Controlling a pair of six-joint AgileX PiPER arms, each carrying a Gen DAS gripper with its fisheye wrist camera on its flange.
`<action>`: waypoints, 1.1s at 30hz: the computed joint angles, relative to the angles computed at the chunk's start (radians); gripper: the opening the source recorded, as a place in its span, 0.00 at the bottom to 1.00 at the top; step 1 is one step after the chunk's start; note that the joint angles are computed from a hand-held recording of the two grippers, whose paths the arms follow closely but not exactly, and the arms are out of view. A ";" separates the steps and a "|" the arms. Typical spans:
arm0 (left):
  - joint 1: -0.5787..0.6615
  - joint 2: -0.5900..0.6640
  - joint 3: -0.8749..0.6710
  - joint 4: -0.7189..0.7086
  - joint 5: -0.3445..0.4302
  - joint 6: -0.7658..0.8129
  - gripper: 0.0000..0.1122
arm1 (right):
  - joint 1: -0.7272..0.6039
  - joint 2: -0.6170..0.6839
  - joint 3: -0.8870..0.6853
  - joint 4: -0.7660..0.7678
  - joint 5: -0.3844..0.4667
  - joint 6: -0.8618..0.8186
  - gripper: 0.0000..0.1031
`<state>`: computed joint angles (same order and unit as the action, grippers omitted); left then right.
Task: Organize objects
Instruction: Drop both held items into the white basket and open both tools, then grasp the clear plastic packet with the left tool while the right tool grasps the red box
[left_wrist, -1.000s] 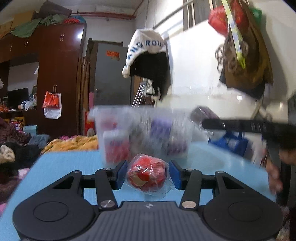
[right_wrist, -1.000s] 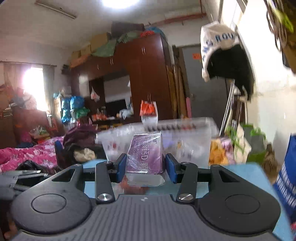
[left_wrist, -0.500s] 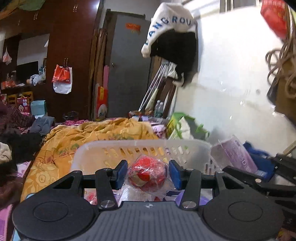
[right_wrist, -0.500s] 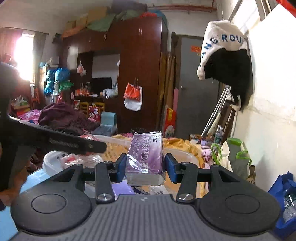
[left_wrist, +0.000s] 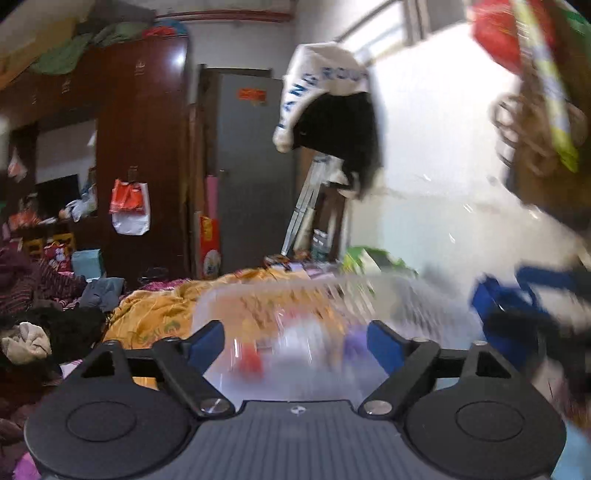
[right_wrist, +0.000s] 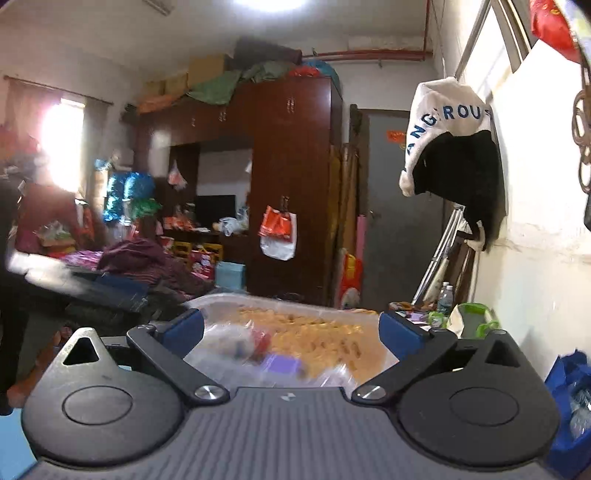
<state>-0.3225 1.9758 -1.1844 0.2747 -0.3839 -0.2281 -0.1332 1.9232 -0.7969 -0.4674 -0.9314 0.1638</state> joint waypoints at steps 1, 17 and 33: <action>0.002 -0.018 0.069 0.015 -0.031 0.024 0.79 | 0.000 -0.002 0.044 0.013 -0.028 -0.029 1.00; -0.021 0.144 0.053 0.224 0.061 -0.108 0.48 | 0.011 0.082 -0.062 -0.041 0.188 0.201 1.00; 0.157 0.136 0.073 0.279 -0.052 -0.245 0.44 | 0.254 0.278 -0.385 0.211 0.573 0.082 0.96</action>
